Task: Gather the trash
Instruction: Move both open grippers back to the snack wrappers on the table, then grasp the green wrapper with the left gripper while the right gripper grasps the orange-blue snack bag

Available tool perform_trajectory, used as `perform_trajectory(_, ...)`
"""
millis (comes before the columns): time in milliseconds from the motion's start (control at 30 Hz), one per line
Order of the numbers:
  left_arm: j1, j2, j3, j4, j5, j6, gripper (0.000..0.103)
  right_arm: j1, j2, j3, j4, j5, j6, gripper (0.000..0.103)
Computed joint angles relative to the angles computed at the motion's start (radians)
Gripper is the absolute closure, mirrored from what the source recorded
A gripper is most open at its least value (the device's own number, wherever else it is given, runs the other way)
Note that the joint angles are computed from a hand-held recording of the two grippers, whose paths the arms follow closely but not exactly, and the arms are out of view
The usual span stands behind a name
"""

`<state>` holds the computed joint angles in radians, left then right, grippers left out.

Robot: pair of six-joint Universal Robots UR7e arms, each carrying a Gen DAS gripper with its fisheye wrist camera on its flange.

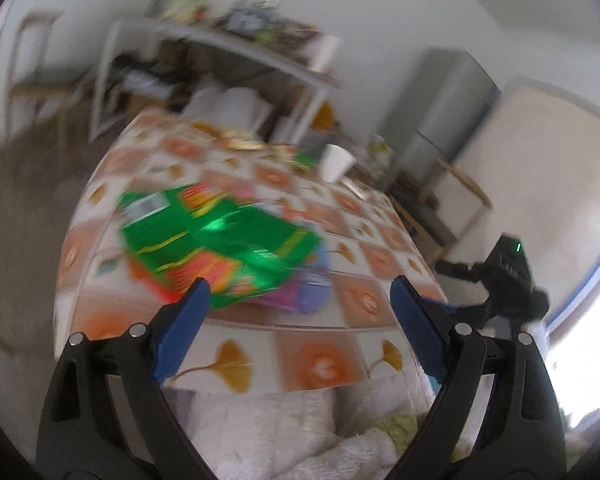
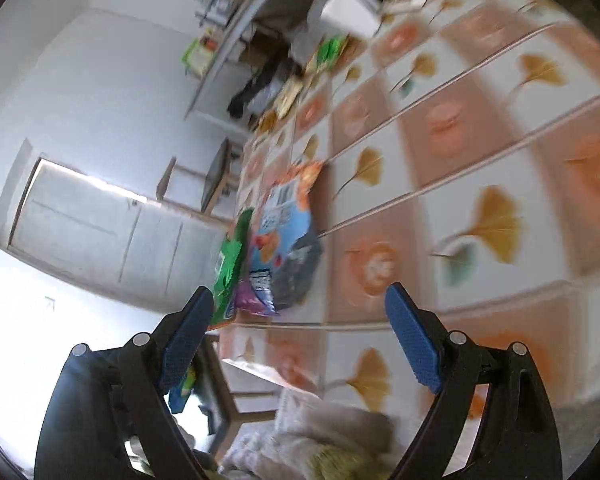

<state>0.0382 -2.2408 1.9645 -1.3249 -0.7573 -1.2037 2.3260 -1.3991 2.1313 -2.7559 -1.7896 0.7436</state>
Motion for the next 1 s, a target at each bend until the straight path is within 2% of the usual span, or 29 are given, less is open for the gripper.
perform_trajectory(67, 0.050, -0.038, 0.012, -0.036, -0.013, -0.045, 0.016, -0.015, 0.056, -0.042, 0.016, 0.032, 0.001, 0.018)
perform_trajectory(100, 0.098, -0.062, 0.030, -0.104, -0.038, -0.041, 0.016, -0.023, 0.072, -0.052, 0.020, 0.046, 0.003, 0.018)
perform_trajectory(233, 0.322, -0.076, 0.096, -0.399, -0.195, 0.072, 0.016, -0.060, 0.130, -0.099, 0.040, 0.093, 0.035, 0.018)
perform_trajectory(300, 0.410, -0.060, 0.116, -0.490, -0.264, 0.106, 0.017, -0.077, 0.153, -0.112, 0.036, 0.093, 0.050, 0.018)
perform_trajectory(433, 0.549, -0.014, 0.135, -0.588, -0.371, 0.114, 0.030, -0.106, 0.191, -0.134, 0.042, 0.095, 0.080, 0.018)
perform_trajectory(467, 0.558, -0.003, 0.131, -0.587, -0.368, 0.116, 0.034, -0.108, 0.195, -0.135, 0.044, 0.096, 0.082, 0.018)
perform_trajectory(533, 0.573, 0.023, 0.120, -0.581, -0.363, 0.136, 0.035, -0.123, 0.216, -0.150, 0.037, 0.109, 0.079, 0.019)
perform_trajectory(600, 0.582, 0.058, 0.096, -0.528, -0.348, 0.130, 0.043, -0.127, 0.230, -0.161, 0.035, 0.115, 0.074, 0.020)
perform_trajectory(800, 0.597, 0.109, 0.072, -0.475, -0.340, 0.157, 0.061, -0.133, 0.279, -0.203, 0.038, 0.139, 0.075, 0.031)
perform_trajectory(1000, 0.601, 0.131, 0.060, -0.438, -0.326, 0.198, 0.078, -0.134, 0.309, -0.227, 0.061, 0.166, 0.085, 0.049)
